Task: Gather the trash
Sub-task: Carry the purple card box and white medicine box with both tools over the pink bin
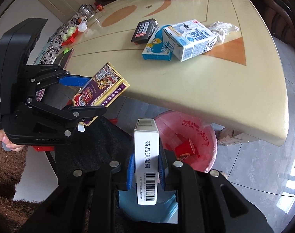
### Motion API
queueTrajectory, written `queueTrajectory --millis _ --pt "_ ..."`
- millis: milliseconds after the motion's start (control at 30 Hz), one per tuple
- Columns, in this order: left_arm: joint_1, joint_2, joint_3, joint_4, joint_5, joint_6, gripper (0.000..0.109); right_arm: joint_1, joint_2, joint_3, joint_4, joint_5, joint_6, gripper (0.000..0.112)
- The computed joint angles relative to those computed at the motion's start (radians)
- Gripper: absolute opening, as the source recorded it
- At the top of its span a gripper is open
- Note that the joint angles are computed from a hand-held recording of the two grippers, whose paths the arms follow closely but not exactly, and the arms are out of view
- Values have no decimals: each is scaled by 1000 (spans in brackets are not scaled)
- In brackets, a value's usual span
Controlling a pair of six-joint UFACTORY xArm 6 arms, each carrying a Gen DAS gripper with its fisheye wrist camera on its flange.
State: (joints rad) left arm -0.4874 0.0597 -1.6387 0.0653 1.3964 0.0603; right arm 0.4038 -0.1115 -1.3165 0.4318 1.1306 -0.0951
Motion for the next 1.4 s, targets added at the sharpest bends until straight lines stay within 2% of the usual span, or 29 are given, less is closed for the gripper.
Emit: queueTrajectory --millis 433,667,967,1167,1400 --pt "-35 -56 218 0 -162 -7 61 27 30 99 -33 -69 -13 20" --pt "-65 -87 331 50 -256 -72 61 72 23 157 -143 -138 19 20" --pt "-65 -108 445 10 -342 -126 60 102 41 217 -222 -211 54 20" --pt "-49 -93 494 -50 -373 -156 60 109 53 256 -248 -265 79 20" --pt "-58 -62 517 -110 -367 -174 60 95 76 289 -228 -301 91 20"
